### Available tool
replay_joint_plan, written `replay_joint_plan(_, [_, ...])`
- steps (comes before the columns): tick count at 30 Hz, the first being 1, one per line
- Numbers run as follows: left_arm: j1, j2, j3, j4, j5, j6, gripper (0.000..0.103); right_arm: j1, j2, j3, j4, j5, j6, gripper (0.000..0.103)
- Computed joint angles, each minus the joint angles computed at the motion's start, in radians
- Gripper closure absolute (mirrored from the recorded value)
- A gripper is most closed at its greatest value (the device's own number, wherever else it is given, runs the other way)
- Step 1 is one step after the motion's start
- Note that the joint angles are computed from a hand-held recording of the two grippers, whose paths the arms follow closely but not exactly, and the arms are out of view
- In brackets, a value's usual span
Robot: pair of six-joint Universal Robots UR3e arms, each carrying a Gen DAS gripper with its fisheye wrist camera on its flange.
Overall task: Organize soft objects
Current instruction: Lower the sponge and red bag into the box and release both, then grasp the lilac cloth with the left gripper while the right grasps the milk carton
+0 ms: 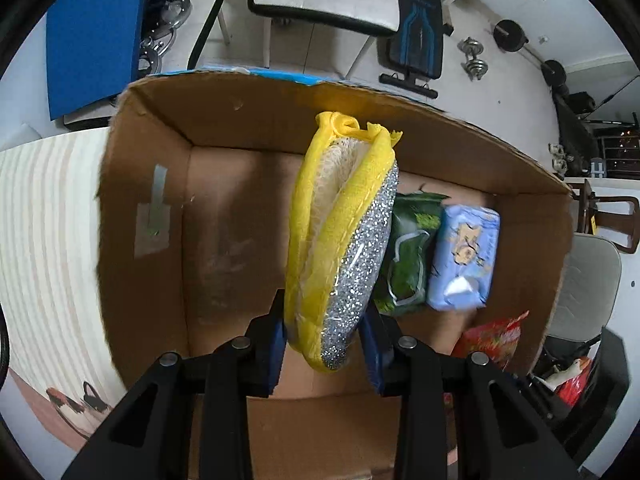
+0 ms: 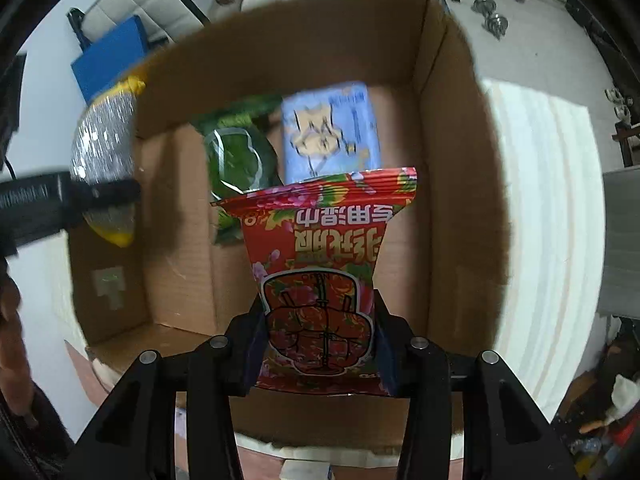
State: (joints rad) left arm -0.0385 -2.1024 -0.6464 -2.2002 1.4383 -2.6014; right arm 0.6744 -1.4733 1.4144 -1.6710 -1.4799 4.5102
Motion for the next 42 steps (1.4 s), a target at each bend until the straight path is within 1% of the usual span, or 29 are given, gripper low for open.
replay_joint_plan(4, [-0.028,-0.058,0.028,0.002,0.016,-0.014,0.073,0.005,0.032,0.021,-0.028,0.026,-0.010,0.055])
replay_joint_plan(8, [-0.061,-0.060,-0.018,0.047,0.035,-0.023,0.072,0.010,0.081,-0.008,-0.020,0.053,-0.020,0.054])
replay_joint_plan(10, [-0.079,-0.069,-0.020,0.059,0.058,-0.043,0.072,0.012,0.088,-0.005,-0.016,0.056,-0.020,0.054])
replay_joint_plan(12, [-0.083,-0.084,0.007,0.042,0.061,-0.058,0.071,0.004,0.106,-0.019,0.000,0.053,-0.029,0.053])
replay_joint_plan(13, [-0.083,-0.096,0.035,0.023,0.057,-0.060,0.071,0.009,0.107,-0.021,-0.002,0.049,-0.020,0.050])
replay_joint_plan(14, [-0.084,-0.104,0.059,0.011,0.056,-0.060,0.068,0.009,0.103,-0.023,-0.002,0.045,-0.014,0.042])
replay_joint_plan(15, [-0.085,-0.117,0.091,0.003,0.057,-0.059,0.057,0.010,0.098,-0.024,-0.003,0.041,-0.004,0.038])
replay_joint_plan(16, [-0.085,-0.114,0.101,0.006,0.058,-0.053,0.050,0.009,0.088,-0.026,-0.001,0.038,0.001,0.036])
replay_joint_plan(17, [-0.084,-0.105,0.108,0.011,0.055,-0.043,0.037,0.011,0.087,-0.037,0.007,0.033,0.005,0.036])
replay_joint_plan(18, [-0.081,-0.097,0.115,0.011,0.053,-0.037,0.026,0.015,0.091,-0.058,0.023,0.027,0.008,0.036])
replay_joint_plan(20, [-0.071,-0.095,0.144,-0.016,0.041,-0.023,0.017,0.023,0.105,-0.107,0.063,0.013,0.009,0.032])
replay_joint_plan(22, [-0.060,-0.090,0.167,-0.041,0.032,-0.013,0.010,0.028,0.113,-0.142,0.092,0.003,0.009,0.022])
replay_joint_plan(24, [-0.053,-0.073,0.173,-0.048,0.035,-0.001,0.009,0.035,0.128,-0.178,0.109,-0.003,0.014,0.012])
replay_joint_plan(25, [-0.050,-0.049,0.145,-0.033,0.037,0.005,0.009,0.042,0.137,-0.202,0.122,-0.010,0.021,0.005])
replay_joint_plan(26, [-0.051,-0.014,0.098,-0.003,0.041,0.010,0.008,0.050,0.146,-0.225,0.133,-0.020,0.029,0.001])
replay_joint_plan(29, [-0.046,0.074,-0.002,0.057,0.049,0.039,0.007,0.077,0.184,-0.309,0.178,-0.048,0.046,0.000])
replay_joint_plan(31, [-0.021,0.147,-0.065,0.062,0.039,0.077,0.002,0.085,0.196,-0.354,0.211,-0.056,0.051,0.000])
replay_joint_plan(34, [0.019,0.242,-0.145,0.074,0.024,0.119,0.002,0.091,0.192,-0.393,0.252,-0.076,0.058,0.000])
replay_joint_plan(37, [0.053,0.314,-0.184,0.067,0.010,0.154,0.002,0.111,0.213,-0.460,0.286,-0.094,0.075,0.000])
replay_joint_plan(39, [0.090,0.362,-0.188,0.031,-0.009,0.186,0.002,0.132,0.243,-0.556,0.347,-0.114,0.091,0.000])
replay_joint_plan(42, [0.142,0.398,-0.139,-0.059,-0.041,0.222,0.002,0.165,0.282,-0.693,0.432,-0.143,0.117,0.000])
